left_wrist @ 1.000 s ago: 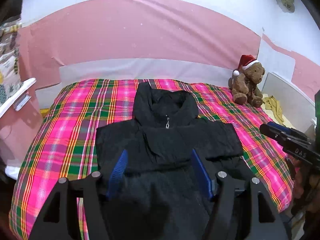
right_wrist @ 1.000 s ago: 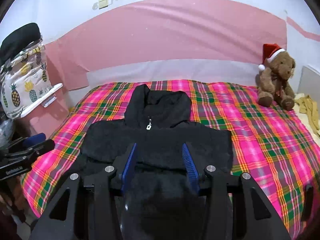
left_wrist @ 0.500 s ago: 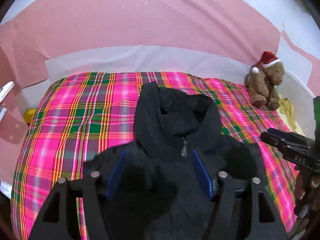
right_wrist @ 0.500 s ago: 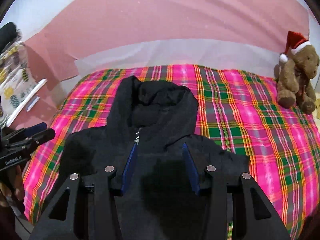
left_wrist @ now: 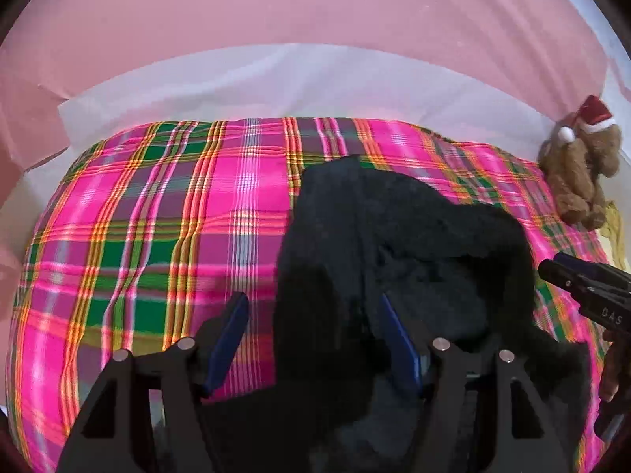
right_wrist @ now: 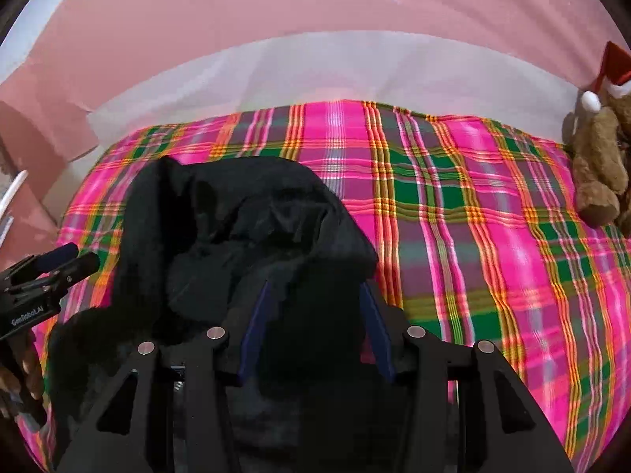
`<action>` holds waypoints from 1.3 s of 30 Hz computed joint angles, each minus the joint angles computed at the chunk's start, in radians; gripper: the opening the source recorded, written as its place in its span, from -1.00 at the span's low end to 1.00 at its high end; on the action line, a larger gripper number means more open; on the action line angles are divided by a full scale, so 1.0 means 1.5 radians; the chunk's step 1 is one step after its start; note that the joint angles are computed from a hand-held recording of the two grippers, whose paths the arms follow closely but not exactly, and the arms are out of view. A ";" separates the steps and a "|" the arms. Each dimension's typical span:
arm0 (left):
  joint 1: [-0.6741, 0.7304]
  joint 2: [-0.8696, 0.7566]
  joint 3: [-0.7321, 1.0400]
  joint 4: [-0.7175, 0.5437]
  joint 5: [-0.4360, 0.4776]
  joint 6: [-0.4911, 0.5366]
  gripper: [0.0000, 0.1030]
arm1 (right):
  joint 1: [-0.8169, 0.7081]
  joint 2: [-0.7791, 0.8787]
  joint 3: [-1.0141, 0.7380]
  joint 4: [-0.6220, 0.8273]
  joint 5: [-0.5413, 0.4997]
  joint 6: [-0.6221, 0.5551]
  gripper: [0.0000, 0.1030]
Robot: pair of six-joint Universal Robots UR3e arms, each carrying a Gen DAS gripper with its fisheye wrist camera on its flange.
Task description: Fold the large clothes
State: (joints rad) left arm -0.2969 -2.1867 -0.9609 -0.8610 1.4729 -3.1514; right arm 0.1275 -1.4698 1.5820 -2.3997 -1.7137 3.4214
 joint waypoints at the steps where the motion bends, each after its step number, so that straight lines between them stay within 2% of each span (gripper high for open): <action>1: 0.000 -0.027 0.034 -0.009 0.001 -0.004 0.36 | -0.005 0.025 -0.018 -0.004 -0.001 -0.005 -0.08; 4: 0.002 -0.082 0.093 -0.008 -0.014 -0.013 0.33 | -0.021 0.095 -0.068 -0.013 -0.005 -0.007 -0.08; 5: 0.000 -0.100 0.113 -0.014 -0.014 -0.016 0.07 | -0.027 0.114 -0.082 -0.006 -0.005 -0.009 -0.08; 6: 0.000 -0.117 0.135 -0.034 -0.021 -0.019 -0.51 | -0.030 0.127 -0.093 0.002 -0.004 -0.010 -0.08; 7: 0.004 -0.127 0.147 -0.048 -0.033 -0.021 -0.70 | -0.032 0.142 -0.107 0.021 -0.007 -0.011 -0.09; 8: 0.003 -0.122 0.130 -0.040 -0.033 -0.027 -0.78 | -0.032 0.143 -0.104 0.019 -0.002 -0.016 -0.55; 9: 0.001 -0.101 0.086 -0.002 -0.027 -0.029 -0.90 | -0.033 0.133 -0.089 0.008 0.009 -0.019 -0.83; 12: 0.011 -0.010 -0.059 0.104 -0.053 -0.036 -0.97 | -0.026 0.063 -0.010 -0.066 0.014 -0.020 -0.87; 16: 0.041 0.136 -0.237 0.184 -0.101 -0.045 -0.97 | -0.014 -0.060 0.078 -0.100 0.026 -0.007 -0.87; 20: 0.080 0.310 -0.424 0.240 -0.162 -0.040 -0.98 | 0.025 -0.201 0.173 -0.116 0.010 0.015 -0.87; 24: 0.134 0.483 -0.587 0.252 -0.228 -0.020 -0.98 | 0.117 -0.328 0.266 -0.113 -0.055 0.074 -0.87; 27: 0.183 0.603 -0.692 0.230 -0.275 -0.001 -0.98 | 0.212 -0.363 0.309 -0.107 -0.131 0.133 -0.87; 31: 0.258 0.752 -0.811 0.148 -0.337 0.034 -0.98 | 0.283 -0.395 0.363 -0.087 -0.164 0.207 -0.87; 37: 0.344 0.907 -0.918 -0.010 -0.371 0.108 -0.98 | 0.340 -0.430 0.447 -0.079 -0.167 0.298 -0.87; 39: 0.382 0.969 -0.934 -0.100 -0.385 0.147 -0.98 | 0.346 -0.442 0.475 -0.082 -0.155 0.323 -0.86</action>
State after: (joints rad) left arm 0.2764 -0.7333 -2.3615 -1.0112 0.8960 -2.9306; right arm 0.6470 -2.1333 2.2943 -2.5226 -1.9465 3.9051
